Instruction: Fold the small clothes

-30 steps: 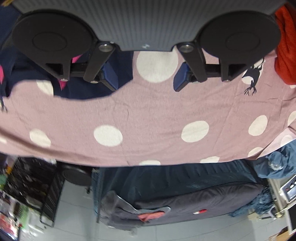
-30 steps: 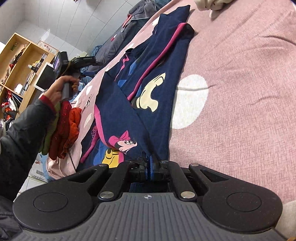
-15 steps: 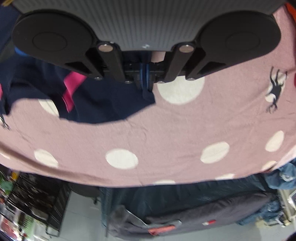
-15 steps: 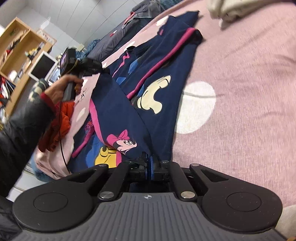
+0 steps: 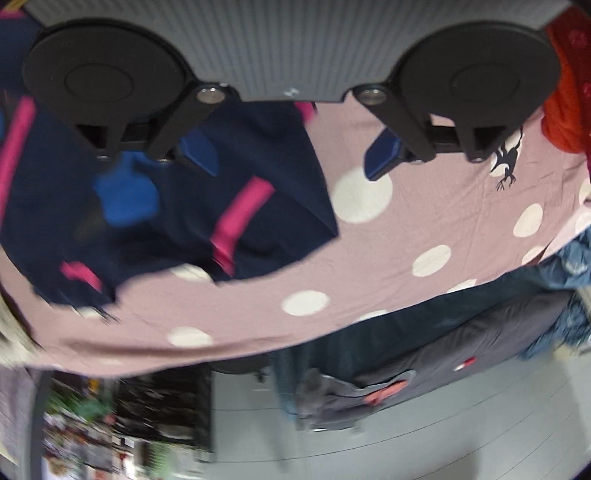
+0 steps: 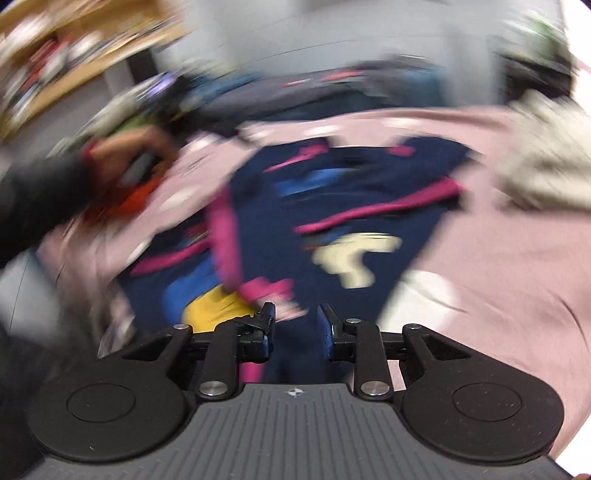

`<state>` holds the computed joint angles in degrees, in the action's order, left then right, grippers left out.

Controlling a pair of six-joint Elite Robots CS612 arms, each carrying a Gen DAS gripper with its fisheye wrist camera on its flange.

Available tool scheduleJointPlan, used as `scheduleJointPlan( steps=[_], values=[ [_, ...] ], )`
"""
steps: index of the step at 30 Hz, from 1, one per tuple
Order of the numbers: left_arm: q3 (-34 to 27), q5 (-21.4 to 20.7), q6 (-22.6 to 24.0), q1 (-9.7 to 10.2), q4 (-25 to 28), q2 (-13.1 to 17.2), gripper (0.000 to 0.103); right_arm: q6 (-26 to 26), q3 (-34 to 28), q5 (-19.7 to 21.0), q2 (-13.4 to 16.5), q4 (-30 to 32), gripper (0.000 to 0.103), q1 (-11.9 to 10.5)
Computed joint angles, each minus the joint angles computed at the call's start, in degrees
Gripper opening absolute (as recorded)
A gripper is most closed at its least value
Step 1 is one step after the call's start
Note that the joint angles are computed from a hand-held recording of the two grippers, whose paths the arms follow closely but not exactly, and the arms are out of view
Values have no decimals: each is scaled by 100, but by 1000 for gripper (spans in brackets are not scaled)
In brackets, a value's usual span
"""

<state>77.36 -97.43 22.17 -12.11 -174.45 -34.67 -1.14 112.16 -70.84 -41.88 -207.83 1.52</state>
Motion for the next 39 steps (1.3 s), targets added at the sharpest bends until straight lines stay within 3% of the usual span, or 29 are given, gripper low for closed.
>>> scheduleJointPlan(
  steps=[2,5,8,12,14,15,16,19,21,25,26,29,30,31,35,37,39],
  values=[
    [508,-124,430,-18,-220,-233,91,-729,-22,195,-84,533,45,51],
    [1123,-95,778,-95,-466,-496,92,-1177,-144,175,-90,1181,45,115],
    [1501,-98,897,-146,-390,-664,100,-1506,-247,-239,-122,1584,60,211],
    [1812,-72,807,-172,-488,-768,100,-1837,-307,-621,-93,1679,58,303],
    [1828,-234,666,-142,-410,-791,100,-1976,-318,-821,-72,1657,41,346],
    [1813,-315,621,-121,-373,-793,100,-1971,-311,-939,-68,1609,25,365],
    [1823,-307,569,-117,-415,-794,100,-1863,-291,-945,-91,1602,17,367],
    [1833,-249,455,-102,-515,-803,100,-1286,-180,-169,-203,1493,11,148],
    [1819,-367,268,-60,-506,-824,100,-1247,-85,324,-284,1333,10,38],
    [1778,-745,68,6,-393,-854,102,-1764,-25,411,-458,1840,10,28],
    [1791,-756,65,-6,-404,-859,103,-1759,-47,322,-444,1952,12,51],
    [1869,-724,342,-88,-356,-875,103,-1795,-183,339,-404,2710,41,70],
    [1920,-682,506,-130,-346,-880,103,-1766,-190,290,-376,2689,53,90],
    [1963,-606,706,-169,-309,-878,103,-1700,-204,300,-352,2704,59,90],
    [2086,-80,1055,-317,-270,-792,102,-1246,-133,473,-324,2401,66,7],
    [2074,-227,846,-270,-346,-748,103,-982,-91,521,-300,2077,68,-37],
    [1957,-361,573,-211,0,-750,103,-677,-25,513,-281,1622,73,-96]
  ],
)
